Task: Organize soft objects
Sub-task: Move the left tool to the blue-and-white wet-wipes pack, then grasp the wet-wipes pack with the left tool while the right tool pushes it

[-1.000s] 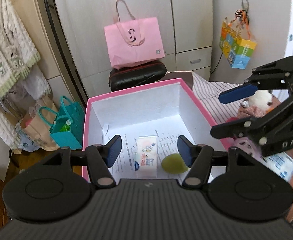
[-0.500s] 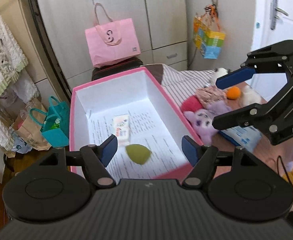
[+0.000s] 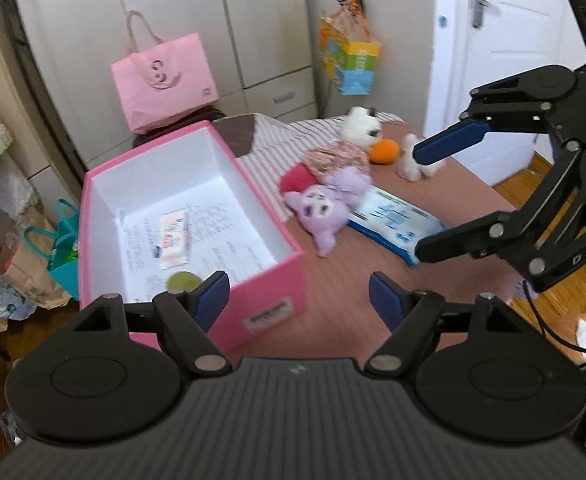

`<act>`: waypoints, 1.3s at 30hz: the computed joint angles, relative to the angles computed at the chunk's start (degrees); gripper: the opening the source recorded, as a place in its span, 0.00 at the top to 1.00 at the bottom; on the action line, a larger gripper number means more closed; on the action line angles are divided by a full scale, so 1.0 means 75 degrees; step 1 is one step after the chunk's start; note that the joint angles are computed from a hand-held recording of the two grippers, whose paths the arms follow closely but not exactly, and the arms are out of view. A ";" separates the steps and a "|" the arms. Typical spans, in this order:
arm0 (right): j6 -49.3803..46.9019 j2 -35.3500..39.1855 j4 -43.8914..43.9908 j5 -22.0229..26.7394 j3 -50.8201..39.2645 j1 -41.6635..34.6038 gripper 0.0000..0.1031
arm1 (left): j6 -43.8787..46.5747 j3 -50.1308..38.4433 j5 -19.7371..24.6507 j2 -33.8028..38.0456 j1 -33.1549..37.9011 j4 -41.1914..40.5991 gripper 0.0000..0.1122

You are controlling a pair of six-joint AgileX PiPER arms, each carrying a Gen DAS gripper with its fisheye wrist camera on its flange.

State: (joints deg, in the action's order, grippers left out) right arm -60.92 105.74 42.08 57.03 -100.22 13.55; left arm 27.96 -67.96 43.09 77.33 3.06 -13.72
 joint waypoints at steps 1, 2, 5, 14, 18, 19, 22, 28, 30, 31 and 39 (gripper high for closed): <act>-0.0091 -0.0097 0.0039 -0.0023 0.0211 -0.0052 0.22 | 0.0001 0.0066 0.0005 -0.0033 -0.0070 0.0007 0.32; -0.0164 -0.0176 0.0052 -0.0072 0.0419 -0.0102 0.22 | -0.0020 0.0102 0.0023 -0.0035 -0.0187 0.0038 0.32; -0.0447 -0.0406 0.0170 -0.0278 0.1037 -0.0232 0.21 | -0.0010 0.0189 -0.0005 -0.0007 -0.0456 0.0059 0.32; -0.1200 -0.0545 0.0765 -0.0696 0.2160 -0.0862 0.18 | 0.0122 0.0176 -0.0509 0.0528 -0.1092 -0.0398 0.33; -0.1592 -0.0374 0.1015 -0.1219 0.2454 -0.0946 0.17 | 0.0112 0.0126 -0.1120 0.0954 -0.1401 -0.0699 0.34; -0.1720 -0.0275 0.1143 -0.1316 0.2487 -0.0965 0.17 | 0.0108 0.0072 -0.1203 0.1094 -0.1451 -0.0822 0.35; -0.2558 -0.0104 0.1758 -0.1849 0.2832 -0.0988 0.17 | 0.0355 -0.0067 -0.1395 0.1546 -0.1463 -0.1519 0.35; -0.4889 0.0470 0.3731 -0.2981 0.3406 -0.0909 0.17 | 0.0418 -0.0386 -0.1757 0.2522 -0.1566 -0.2437 0.38; -0.5456 0.0716 0.4429 -0.3023 0.3414 -0.0946 0.17 | 0.0272 -0.0584 -0.1849 0.2894 -0.1604 -0.2529 0.40; -0.5724 0.0825 0.4786 -0.2986 0.3423 -0.0977 0.17 | 0.0037 -0.0671 -0.1950 0.3037 -0.1663 -0.2385 0.40; -0.7762 0.1347 0.6888 -0.3165 0.3531 -0.0883 0.17 | -0.0299 -0.1167 -0.2202 0.4037 -0.1550 -0.3012 0.51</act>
State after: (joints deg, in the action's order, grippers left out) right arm -119.14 115.85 93.73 33.29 -73.74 6.93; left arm 25.71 -76.70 26.58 107.61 -8.57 -36.31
